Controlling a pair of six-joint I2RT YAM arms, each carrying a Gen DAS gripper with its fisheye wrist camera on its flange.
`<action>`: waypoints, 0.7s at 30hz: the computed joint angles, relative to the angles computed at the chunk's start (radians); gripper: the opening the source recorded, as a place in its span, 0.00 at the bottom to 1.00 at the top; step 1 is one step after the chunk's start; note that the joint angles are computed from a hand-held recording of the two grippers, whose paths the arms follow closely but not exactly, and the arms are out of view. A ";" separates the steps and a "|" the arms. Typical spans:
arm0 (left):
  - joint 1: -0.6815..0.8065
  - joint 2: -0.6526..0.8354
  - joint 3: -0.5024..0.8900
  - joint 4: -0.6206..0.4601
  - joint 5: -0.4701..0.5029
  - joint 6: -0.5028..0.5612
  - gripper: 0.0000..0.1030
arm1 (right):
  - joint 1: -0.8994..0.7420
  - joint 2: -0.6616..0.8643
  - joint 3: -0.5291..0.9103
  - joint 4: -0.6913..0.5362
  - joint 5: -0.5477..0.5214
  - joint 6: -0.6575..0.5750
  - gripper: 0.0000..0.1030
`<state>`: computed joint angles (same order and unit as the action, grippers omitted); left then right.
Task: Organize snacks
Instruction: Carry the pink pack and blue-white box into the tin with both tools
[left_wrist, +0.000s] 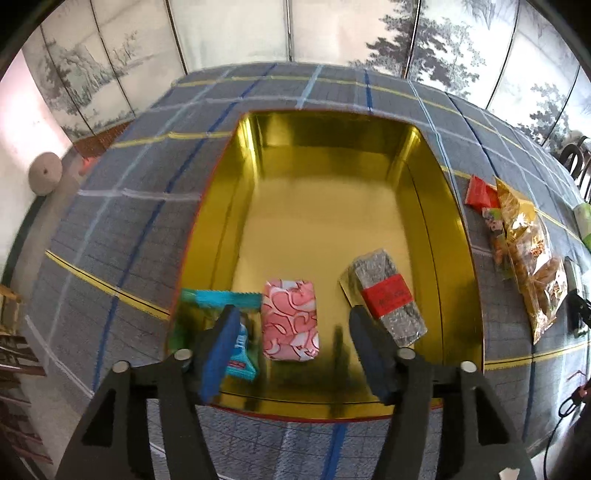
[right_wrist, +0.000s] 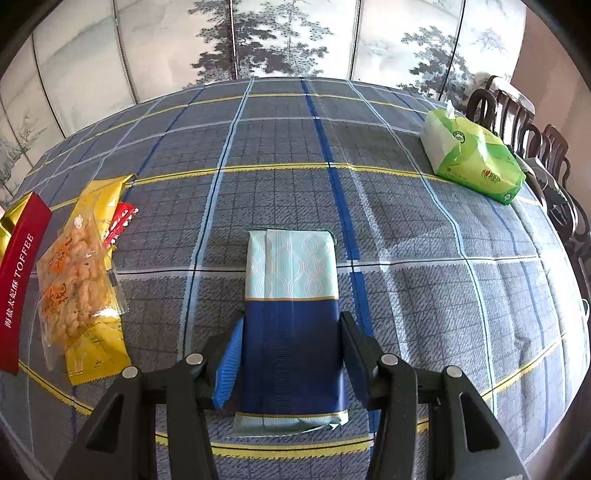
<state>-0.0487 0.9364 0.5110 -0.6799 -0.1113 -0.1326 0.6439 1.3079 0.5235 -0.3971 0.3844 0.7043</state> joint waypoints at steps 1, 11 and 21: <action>-0.003 -0.014 0.004 -0.007 -0.002 0.002 0.58 | 0.002 -0.008 0.000 -0.005 0.001 0.005 0.49; 0.079 -0.151 0.054 -0.110 0.053 0.032 0.66 | 0.093 -0.098 0.086 -0.117 0.063 0.069 0.49; 0.248 -0.274 0.084 -0.218 0.129 0.110 0.68 | 0.340 0.077 0.324 -0.095 0.072 0.075 0.49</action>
